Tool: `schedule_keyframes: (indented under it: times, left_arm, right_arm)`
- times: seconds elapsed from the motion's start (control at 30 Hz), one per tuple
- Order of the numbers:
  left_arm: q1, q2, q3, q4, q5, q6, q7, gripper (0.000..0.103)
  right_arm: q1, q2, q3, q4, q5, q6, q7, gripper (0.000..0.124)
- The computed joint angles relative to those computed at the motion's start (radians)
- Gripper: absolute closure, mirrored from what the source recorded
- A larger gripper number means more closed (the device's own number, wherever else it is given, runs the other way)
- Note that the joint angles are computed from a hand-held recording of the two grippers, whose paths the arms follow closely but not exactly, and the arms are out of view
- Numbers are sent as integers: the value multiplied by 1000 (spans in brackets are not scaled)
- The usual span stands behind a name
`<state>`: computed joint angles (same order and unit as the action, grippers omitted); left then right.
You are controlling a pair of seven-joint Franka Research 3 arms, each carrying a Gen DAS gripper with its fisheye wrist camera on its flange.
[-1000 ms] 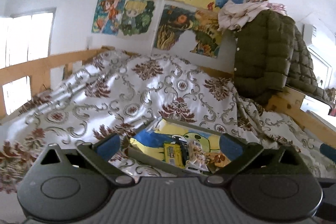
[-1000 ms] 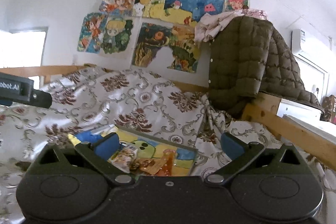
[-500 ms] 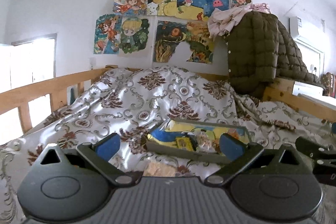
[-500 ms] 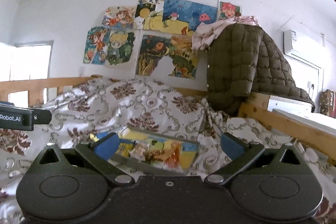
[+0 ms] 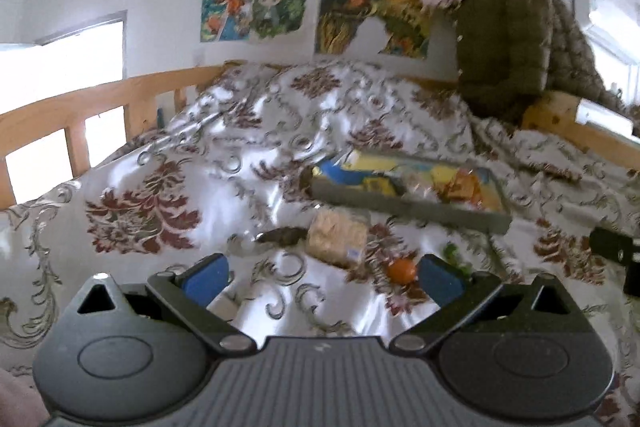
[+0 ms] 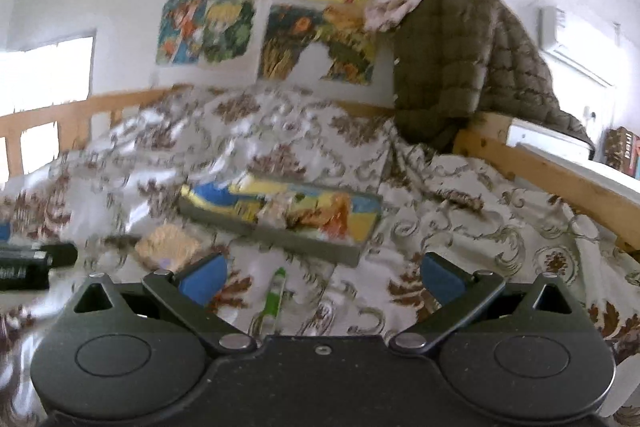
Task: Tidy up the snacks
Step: 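Withdraw both tools from the tray toward the remaining snacks, then move the left tool to the tangerine while the right tool approaches the green tube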
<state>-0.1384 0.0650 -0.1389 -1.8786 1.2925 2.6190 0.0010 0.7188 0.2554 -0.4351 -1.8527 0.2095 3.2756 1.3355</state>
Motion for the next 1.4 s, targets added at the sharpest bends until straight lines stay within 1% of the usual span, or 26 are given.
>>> schedule_keyframes:
  times: [0.1, 0.13, 0.23, 0.33, 0.4, 0.47, 0.53, 0.67, 0.73, 0.77, 0.8, 0.9, 0.97, 1.0, 1.07, 1.13, 1.2, 1.27, 1.4]
  left_arm:
    - [-1, -1, -2, -6, -37, -27, 26, 0]
    - [-2, 0, -3, -5, -48, -41, 38, 0]
    - [-7, 9, -6, 7, -75, -73, 64, 0]
    - [-10, 21, -5, 22, -119, -93, 102, 0]
    - [-14, 29, -4, 32, -151, -112, 124, 0]
    - [-15, 32, 0, 35, -166, -113, 129, 0]
    - [-17, 34, 3, 37, -175, -119, 132, 0]
    - [-19, 39, 5, 43, -198, -126, 154, 0]
    - [-18, 44, 6, 48, -215, -121, 171, 0]
    - [-17, 47, 7, 49, -226, -117, 181, 0]
    - [-17, 50, 8, 53, -238, -115, 192, 0]
    - [-16, 66, 10, 69, -286, -115, 237, 0]
    - [-14, 80, 13, 81, -320, -106, 268, 0]
    - [-13, 89, 15, 89, -334, -100, 287, 0]
    - [-16, 112, 22, 115, -338, -95, 318, 0]
    - [-21, 138, 27, 144, -341, -89, 371, 0]
    - [-20, 165, 32, 176, -358, -70, 455, 0]
    - [-19, 194, 39, 205, -370, -40, 533, 0]
    - [-26, 266, 61, 278, -390, 14, 669, 0]
  right_arm:
    - [37, 12, -38, 12, -48, -54, 6, 22]
    - [37, 15, -38, 18, -65, -68, 15, 22]
    - [-5, 24, 8, 42, -96, -110, 27, 22]
    - [-10, 31, 8, 57, -142, -144, 64, 22]
    - [-24, 31, 20, 59, -169, -147, 81, 22]
    - [-45, 28, 41, 58, -189, -148, 96, 22]
    - [-53, 27, 47, 59, -213, -149, 126, 22]
    - [-116, 25, 114, 67, -227, -163, 151, 22]
    - [-98, 32, 85, 71, -273, -155, 206, 22]
    - [-107, 35, 91, 77, -282, -156, 219, 22]
    - [-132, 38, 119, 85, -279, -164, 217, 22]
    - [-247, 51, 244, 118, -241, -190, 178, 22]
    - [-293, 69, 293, 144, -234, -196, 155, 22]
    - [-304, 78, 305, 157, -235, -203, 146, 22]
    - [-340, 97, 345, 187, -217, -222, 113, 22]
    - [-397, 118, 413, 225, -165, -263, 57, 22]
    - [-429, 143, 451, 267, -122, -306, 15, 22]
    - [-440, 170, 466, 304, -100, -325, -22, 22]
    - [-467, 236, 499, 382, -62, -314, -123, 22]
